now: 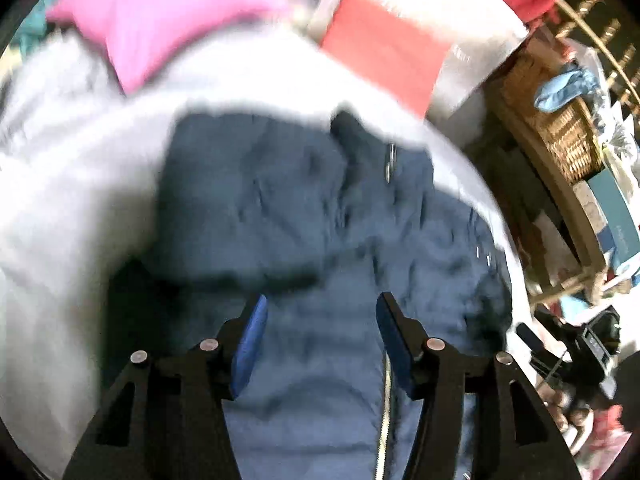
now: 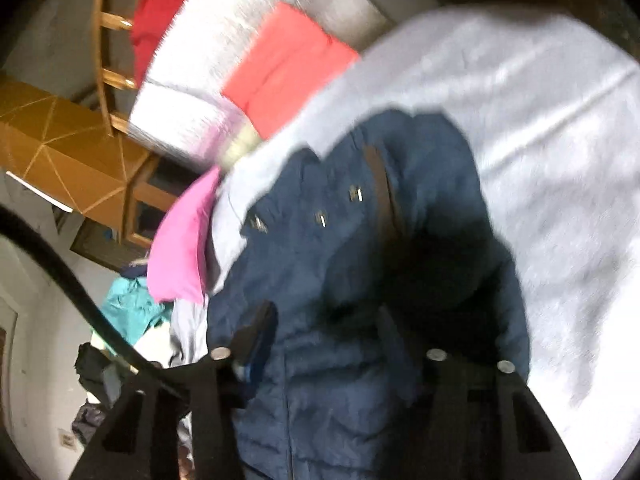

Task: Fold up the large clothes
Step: 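Press the folded jacket flat with both tools and release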

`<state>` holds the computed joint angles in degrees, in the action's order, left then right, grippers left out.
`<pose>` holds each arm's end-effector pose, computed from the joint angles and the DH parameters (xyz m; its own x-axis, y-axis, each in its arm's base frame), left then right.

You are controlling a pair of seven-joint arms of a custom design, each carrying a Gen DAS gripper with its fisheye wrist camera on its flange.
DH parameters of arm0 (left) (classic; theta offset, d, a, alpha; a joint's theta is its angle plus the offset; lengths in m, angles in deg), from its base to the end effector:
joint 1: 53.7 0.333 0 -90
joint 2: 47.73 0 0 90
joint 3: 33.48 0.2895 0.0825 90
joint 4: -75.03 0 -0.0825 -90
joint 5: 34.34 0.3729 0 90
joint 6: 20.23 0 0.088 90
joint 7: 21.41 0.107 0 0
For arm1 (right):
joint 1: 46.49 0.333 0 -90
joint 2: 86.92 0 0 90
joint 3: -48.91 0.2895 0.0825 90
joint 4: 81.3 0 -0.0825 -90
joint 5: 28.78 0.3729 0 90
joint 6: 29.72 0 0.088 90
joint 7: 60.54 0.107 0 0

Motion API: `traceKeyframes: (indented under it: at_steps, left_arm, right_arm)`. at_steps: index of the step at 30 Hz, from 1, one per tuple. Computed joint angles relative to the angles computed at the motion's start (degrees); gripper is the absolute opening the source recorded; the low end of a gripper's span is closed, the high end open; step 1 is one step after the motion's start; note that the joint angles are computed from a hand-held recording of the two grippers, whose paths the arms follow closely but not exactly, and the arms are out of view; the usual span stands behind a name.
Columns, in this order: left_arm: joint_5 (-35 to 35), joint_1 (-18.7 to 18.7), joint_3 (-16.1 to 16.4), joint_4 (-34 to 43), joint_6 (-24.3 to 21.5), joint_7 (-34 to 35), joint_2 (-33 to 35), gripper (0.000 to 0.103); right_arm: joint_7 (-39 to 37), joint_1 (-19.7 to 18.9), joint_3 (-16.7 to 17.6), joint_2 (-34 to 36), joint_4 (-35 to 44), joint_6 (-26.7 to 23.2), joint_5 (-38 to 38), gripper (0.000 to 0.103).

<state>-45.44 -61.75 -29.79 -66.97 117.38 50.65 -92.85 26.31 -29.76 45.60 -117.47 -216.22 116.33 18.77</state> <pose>0.3694 -0.0239 0.6088 0.1714 -0.8919 0.4185 -0.7535 -0.3924 -0.5276 0.4328 0.0892 0.5853 0.0231 -0.7019 -0.7119 -0.8099 0.4043 -0.4249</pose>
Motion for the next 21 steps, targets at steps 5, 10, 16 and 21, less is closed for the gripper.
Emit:
traceKeyframes:
  at_steps: [5, 10, 16, 21]
  left_arm:
    - [7.4, 6.2, -4.0, 1.8, 6.0, -5.5, 7.2, 0.071]
    - [8.5, 6.2, -3.4, 5.6, -0.6, -5.8, 14.8, 0.071]
    - [11.9, 6.3, -4.8, 5.6, -1.1, -2.8, 15.4, 0.072]
    - [13.5, 6.3, -5.8, 4.5, -0.6, -2.2, 15.2, 0.073]
  right_arm:
    - [1.0, 0.5, 3.3, 5.2, 3.2, 6.3, -3.2, 0.051]
    - [9.0, -2.0, 5.7, 12.1, 8.0, -1.5, -14.7, 0.044]
    - [6.0, -1.7, 4.6, 12.0, 7.4, -4.5, -16.1, 0.034]
    - [4.5, -1.9, 3.1, 10.3, 5.5, -6.5, -13.4, 0.025]
